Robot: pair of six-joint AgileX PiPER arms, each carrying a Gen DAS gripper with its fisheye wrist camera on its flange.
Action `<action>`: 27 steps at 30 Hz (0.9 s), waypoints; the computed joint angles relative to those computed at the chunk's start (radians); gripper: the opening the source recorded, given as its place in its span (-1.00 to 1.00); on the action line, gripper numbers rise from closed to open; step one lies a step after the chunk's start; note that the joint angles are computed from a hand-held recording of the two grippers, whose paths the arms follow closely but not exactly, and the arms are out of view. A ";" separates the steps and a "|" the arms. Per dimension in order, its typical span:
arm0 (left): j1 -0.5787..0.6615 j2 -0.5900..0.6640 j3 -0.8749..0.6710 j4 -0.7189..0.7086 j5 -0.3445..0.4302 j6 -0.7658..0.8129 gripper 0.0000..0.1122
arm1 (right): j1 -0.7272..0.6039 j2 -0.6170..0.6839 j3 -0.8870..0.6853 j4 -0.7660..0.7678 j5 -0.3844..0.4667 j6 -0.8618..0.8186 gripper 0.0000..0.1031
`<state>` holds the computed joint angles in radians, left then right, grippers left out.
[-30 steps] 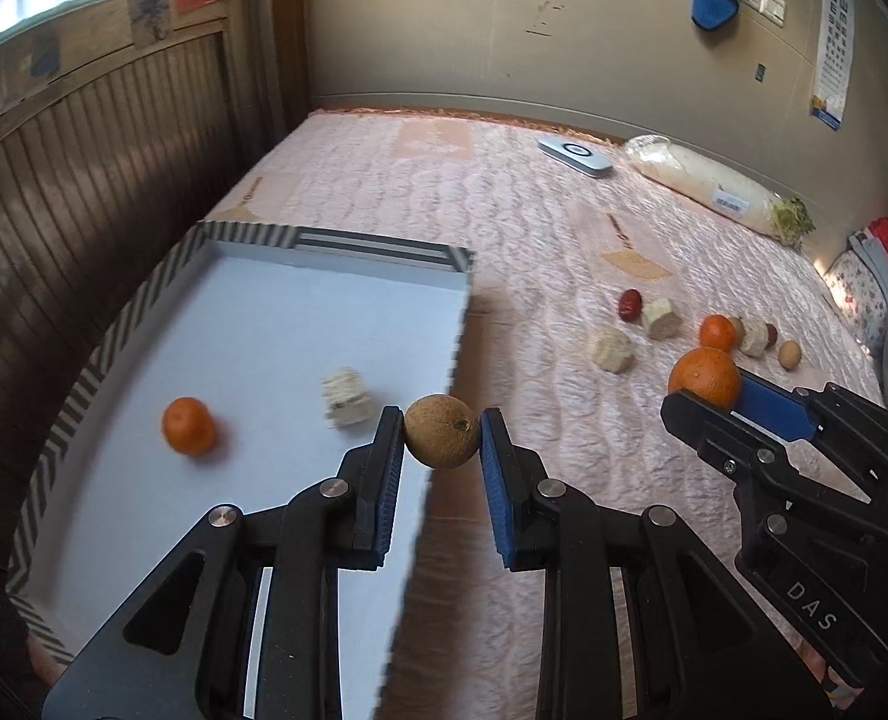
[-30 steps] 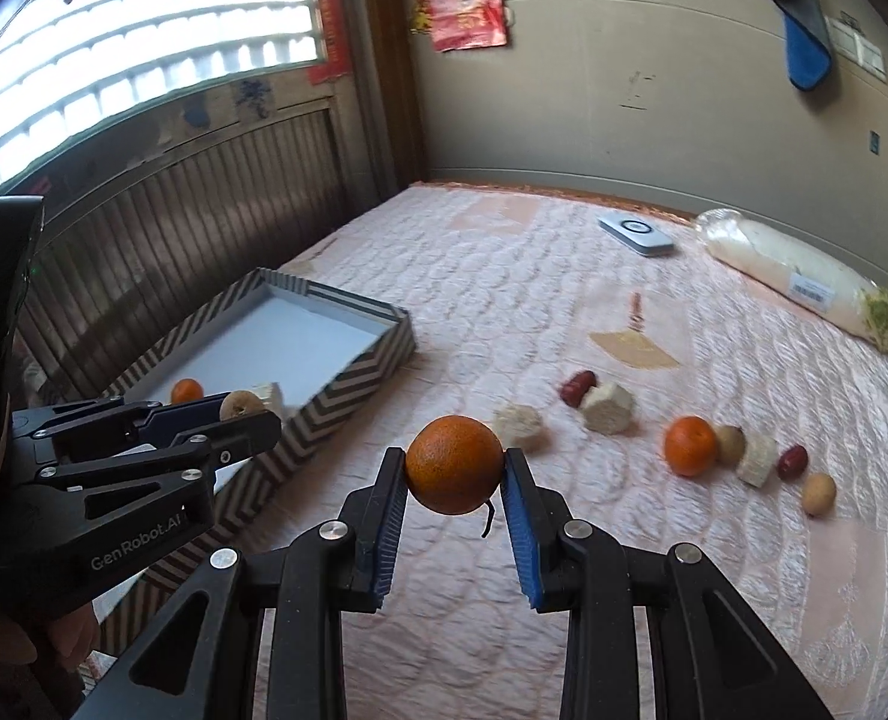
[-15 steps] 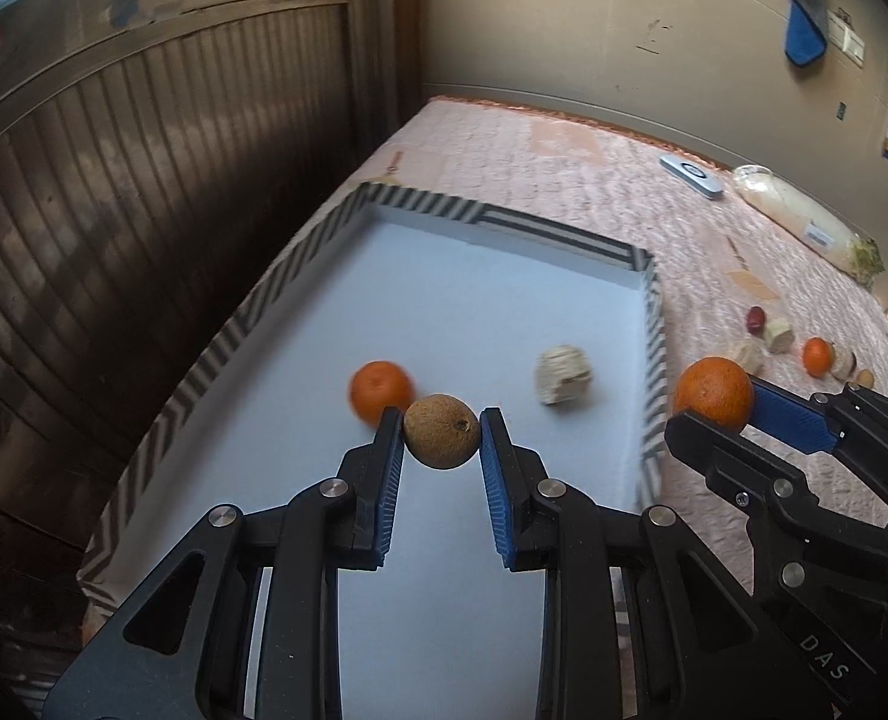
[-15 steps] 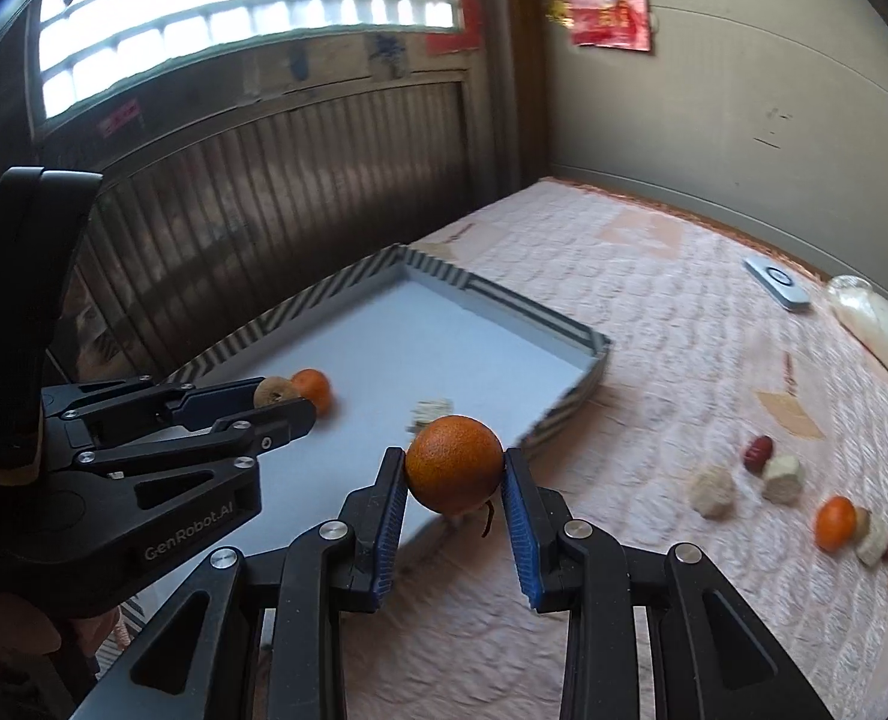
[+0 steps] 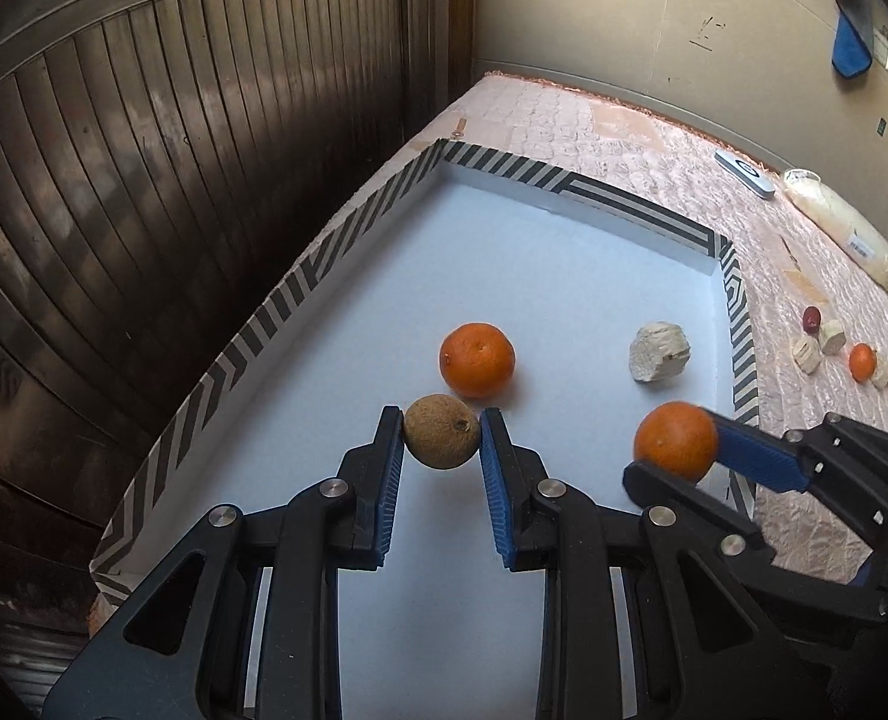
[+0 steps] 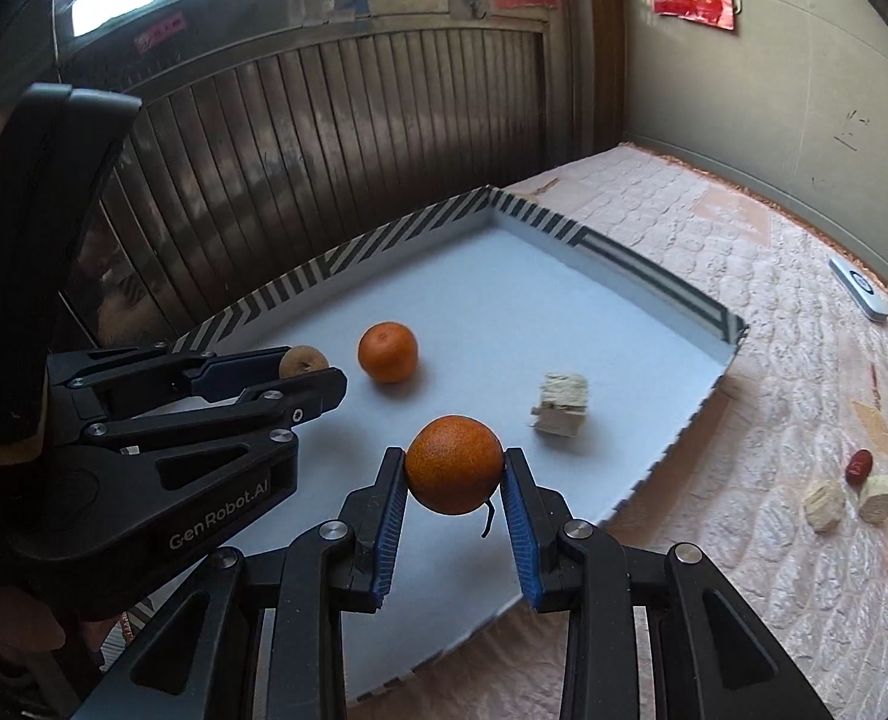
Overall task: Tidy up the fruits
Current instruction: 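Carry both items over the tray and open both grippers to drop them, then withdraw both open grippers from the tray back toward the remaining items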
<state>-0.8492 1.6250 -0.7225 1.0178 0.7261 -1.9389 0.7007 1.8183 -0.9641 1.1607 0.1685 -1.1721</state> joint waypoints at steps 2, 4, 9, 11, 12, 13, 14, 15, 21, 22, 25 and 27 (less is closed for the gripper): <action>-0.004 0.004 -0.004 -0.006 0.016 0.004 -0.56 | 0.007 0.016 -0.011 -0.007 0.004 0.008 -0.40; 0.009 0.002 0.000 -0.016 0.000 0.009 -0.56 | 0.016 0.029 -0.019 -0.025 -0.001 0.024 -0.40; 0.035 -0.003 0.007 -0.039 -0.034 0.021 -0.55 | 0.021 0.060 -0.043 -0.072 0.018 0.060 -0.40; 0.040 -0.004 0.008 -0.044 -0.043 0.023 -0.53 | 0.021 0.066 -0.046 -0.036 0.020 0.025 -0.39; 0.042 -0.003 0.006 -0.046 -0.045 0.025 -0.50 | 0.020 0.065 -0.043 -0.006 0.022 -0.005 -0.35; 0.044 -0.004 0.006 -0.051 -0.046 0.029 -0.40 | 0.016 0.062 -0.039 0.025 0.030 -0.037 -0.32; 0.045 -0.006 0.006 -0.051 -0.048 0.027 -0.24 | 0.012 0.055 -0.033 0.048 0.035 -0.060 -0.25; 0.043 -0.009 0.008 -0.046 -0.046 0.017 -0.15 | 0.012 0.046 -0.025 0.073 0.030 -0.084 -0.23; -0.004 -0.012 -0.013 -0.034 0.022 -0.017 0.04 | -0.005 -0.032 0.050 0.254 0.012 -0.268 -0.22; -0.005 -0.009 -0.021 -0.035 0.024 -0.011 0.04 | -0.009 -0.051 0.068 0.298 0.003 -0.314 -0.22; -0.026 0.005 -0.057 -0.040 0.040 0.007 0.04 | -0.024 -0.101 0.116 0.370 -0.016 -0.390 -0.20; -0.041 0.018 -0.083 -0.037 0.051 0.015 0.04 | -0.047 -0.133 0.144 0.408 -0.026 -0.425 -0.17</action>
